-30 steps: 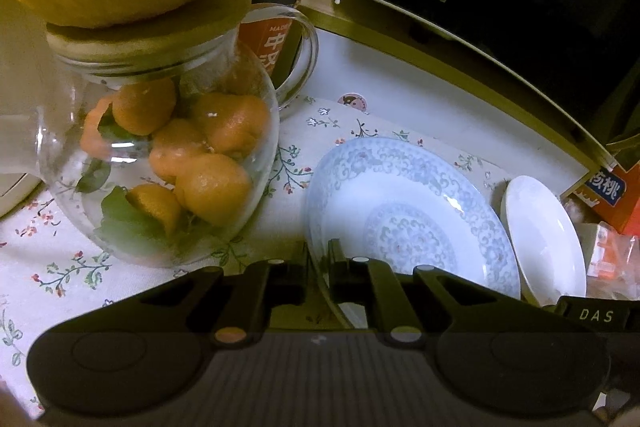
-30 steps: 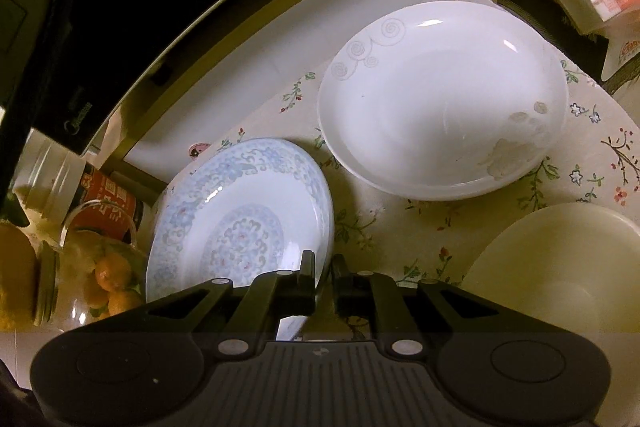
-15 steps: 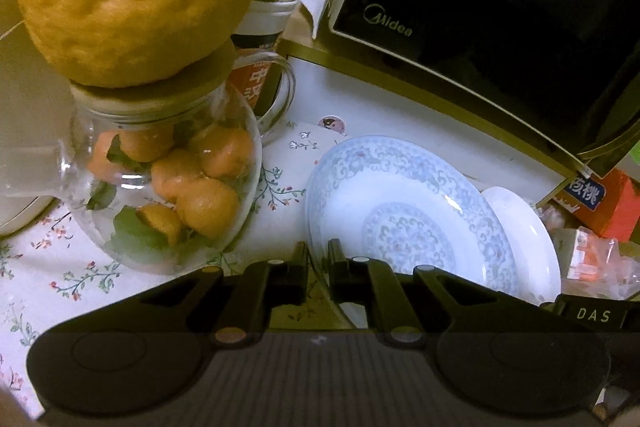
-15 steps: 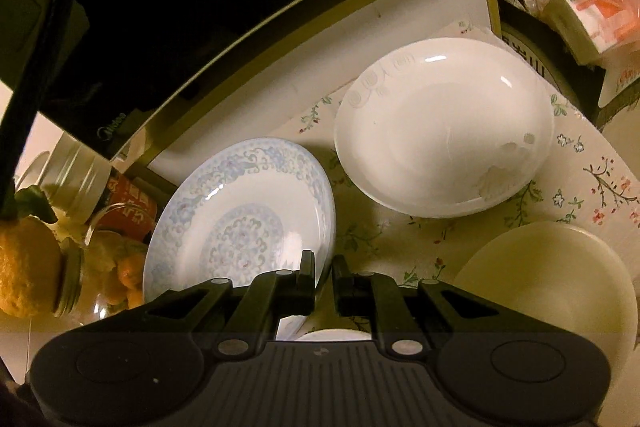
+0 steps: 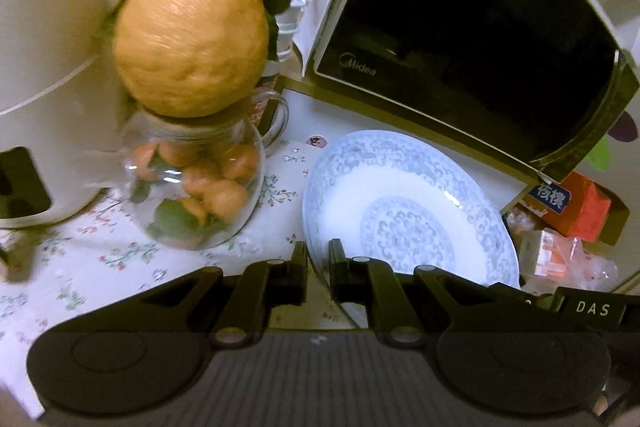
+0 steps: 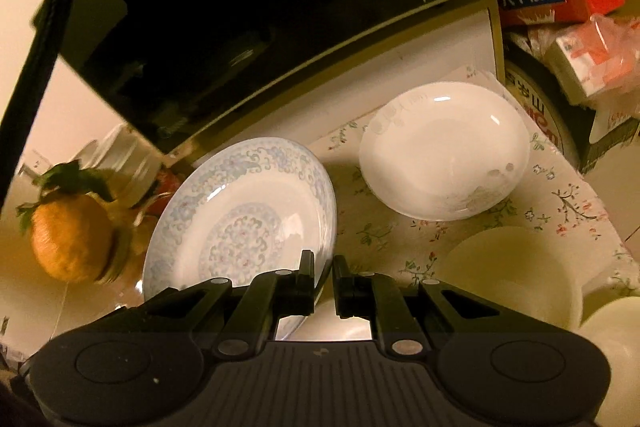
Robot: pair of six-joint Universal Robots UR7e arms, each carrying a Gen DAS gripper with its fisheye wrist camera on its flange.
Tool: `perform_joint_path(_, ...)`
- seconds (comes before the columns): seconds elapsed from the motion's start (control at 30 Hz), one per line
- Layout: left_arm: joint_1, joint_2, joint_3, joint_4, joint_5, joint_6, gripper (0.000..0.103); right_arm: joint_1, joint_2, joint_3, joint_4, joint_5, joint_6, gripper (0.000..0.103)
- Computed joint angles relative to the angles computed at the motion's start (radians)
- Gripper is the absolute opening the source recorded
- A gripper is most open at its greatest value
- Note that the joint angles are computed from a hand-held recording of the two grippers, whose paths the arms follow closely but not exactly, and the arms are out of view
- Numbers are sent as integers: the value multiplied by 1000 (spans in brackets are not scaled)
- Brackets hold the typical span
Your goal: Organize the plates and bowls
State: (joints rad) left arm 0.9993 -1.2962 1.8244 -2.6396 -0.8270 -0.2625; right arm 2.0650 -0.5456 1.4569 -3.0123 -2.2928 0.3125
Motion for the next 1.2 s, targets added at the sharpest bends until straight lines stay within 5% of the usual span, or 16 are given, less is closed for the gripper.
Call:
perform_joint_path(0.5,-152,-309,200,152,160,-114,8,135,-68,147,16,29,28,11)
perform_joint_path(0.77,-223,-507,314,349,229,-232,8,202,-75,217,37,61,35,12)
perform_joint_path(1.2,-257,-681,388,607,261,-361,9,247,-31,242,96,63,45,12)
